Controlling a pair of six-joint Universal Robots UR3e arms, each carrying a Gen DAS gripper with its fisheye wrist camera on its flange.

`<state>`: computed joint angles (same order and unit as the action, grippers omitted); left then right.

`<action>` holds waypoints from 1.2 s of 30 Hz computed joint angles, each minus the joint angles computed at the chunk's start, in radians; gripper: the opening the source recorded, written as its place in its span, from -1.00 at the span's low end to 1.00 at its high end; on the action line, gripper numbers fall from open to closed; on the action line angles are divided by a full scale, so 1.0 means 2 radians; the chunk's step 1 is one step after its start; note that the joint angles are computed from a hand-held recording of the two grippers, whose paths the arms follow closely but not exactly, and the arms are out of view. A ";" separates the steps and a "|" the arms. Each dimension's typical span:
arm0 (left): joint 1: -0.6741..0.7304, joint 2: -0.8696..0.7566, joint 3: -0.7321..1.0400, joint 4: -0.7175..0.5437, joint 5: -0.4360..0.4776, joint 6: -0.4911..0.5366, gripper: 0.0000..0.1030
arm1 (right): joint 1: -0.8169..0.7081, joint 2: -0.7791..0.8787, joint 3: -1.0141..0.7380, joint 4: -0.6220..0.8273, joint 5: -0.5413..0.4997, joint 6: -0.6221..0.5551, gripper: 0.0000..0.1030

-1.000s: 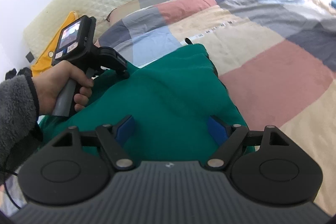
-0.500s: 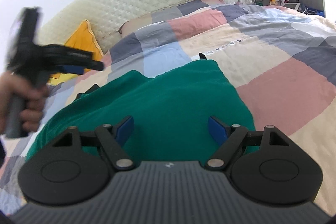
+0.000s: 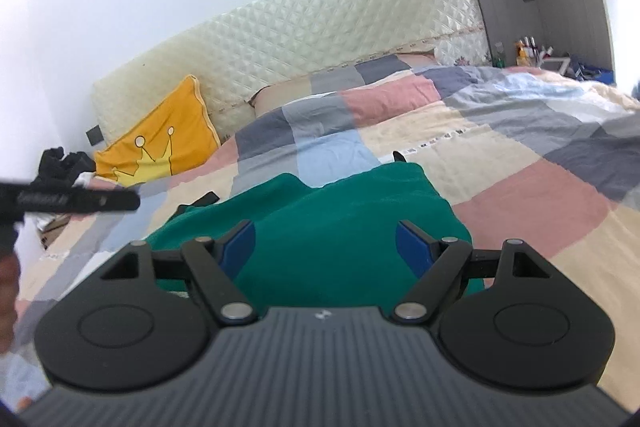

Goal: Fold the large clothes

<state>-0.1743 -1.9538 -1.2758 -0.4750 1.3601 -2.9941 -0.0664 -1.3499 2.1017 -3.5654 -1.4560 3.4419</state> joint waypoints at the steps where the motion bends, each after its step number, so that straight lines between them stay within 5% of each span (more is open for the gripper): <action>1: 0.000 0.017 -0.027 0.015 -0.001 -0.001 0.25 | 0.004 -0.010 0.007 0.002 -0.002 0.003 0.55; 10: 0.051 0.159 -0.223 0.071 -0.073 0.019 0.27 | 0.105 -0.043 0.003 0.042 -0.118 -0.031 0.54; 16: 0.068 0.165 -0.243 0.074 -0.082 0.017 0.56 | 0.124 -0.025 0.006 0.019 -0.147 -0.024 0.54; 25: 0.099 0.060 -0.128 -0.047 -0.076 -0.075 0.72 | 0.068 -0.032 0.005 0.108 -0.091 0.057 0.53; 29: 0.106 0.039 -0.119 -0.041 -0.067 -0.113 0.72 | 0.037 -0.031 0.009 0.131 -0.044 0.087 0.54; 33: 0.111 0.016 -0.104 -0.053 -0.071 -0.159 0.72 | -0.014 -0.021 0.026 0.111 0.064 0.137 1.00; 36: 0.122 0.006 -0.101 -0.062 -0.082 -0.182 0.72 | -0.028 -0.003 0.018 0.110 0.096 0.172 1.00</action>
<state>0.0688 -1.9409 -1.4783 -0.5999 1.1971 -3.3573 -0.1218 -1.3561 2.1379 -3.3461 -1.2646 3.7865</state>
